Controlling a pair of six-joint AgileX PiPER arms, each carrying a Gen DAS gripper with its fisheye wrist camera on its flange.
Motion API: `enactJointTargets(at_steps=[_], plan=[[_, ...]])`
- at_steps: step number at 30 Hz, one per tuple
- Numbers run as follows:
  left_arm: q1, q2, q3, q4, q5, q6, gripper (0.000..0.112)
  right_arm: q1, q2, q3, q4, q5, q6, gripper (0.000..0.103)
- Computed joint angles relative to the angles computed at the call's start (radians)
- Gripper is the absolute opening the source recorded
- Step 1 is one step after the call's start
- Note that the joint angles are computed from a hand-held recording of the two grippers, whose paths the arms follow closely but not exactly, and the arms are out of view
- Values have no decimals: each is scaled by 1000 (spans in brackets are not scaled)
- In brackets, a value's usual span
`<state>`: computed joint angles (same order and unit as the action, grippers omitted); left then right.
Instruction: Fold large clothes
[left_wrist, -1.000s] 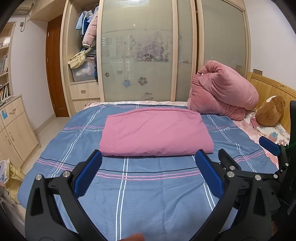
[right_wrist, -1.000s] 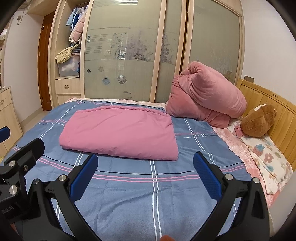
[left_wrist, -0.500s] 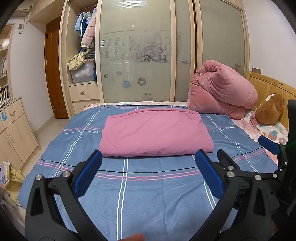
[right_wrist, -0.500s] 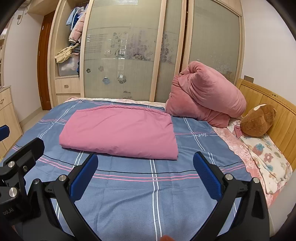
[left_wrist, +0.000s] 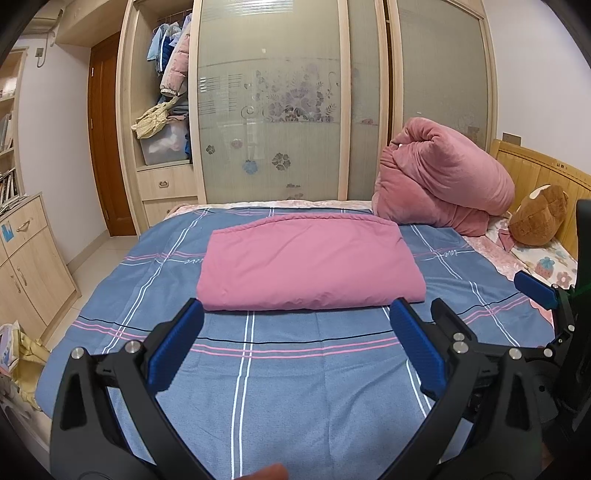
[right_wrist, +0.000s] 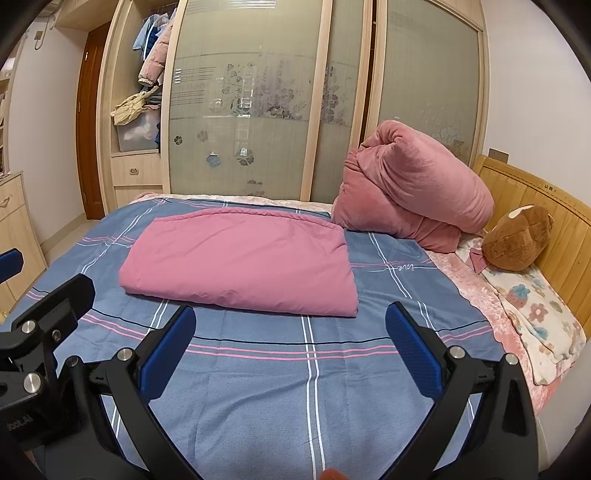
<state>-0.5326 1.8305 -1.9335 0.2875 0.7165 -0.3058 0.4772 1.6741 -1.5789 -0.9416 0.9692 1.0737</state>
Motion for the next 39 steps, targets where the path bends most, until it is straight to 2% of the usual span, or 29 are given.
enactJointTargets(at_steps=[39], plan=[[-6,-4,28,5,-21,-19,101,21,6,1,-7,8,27,102]])
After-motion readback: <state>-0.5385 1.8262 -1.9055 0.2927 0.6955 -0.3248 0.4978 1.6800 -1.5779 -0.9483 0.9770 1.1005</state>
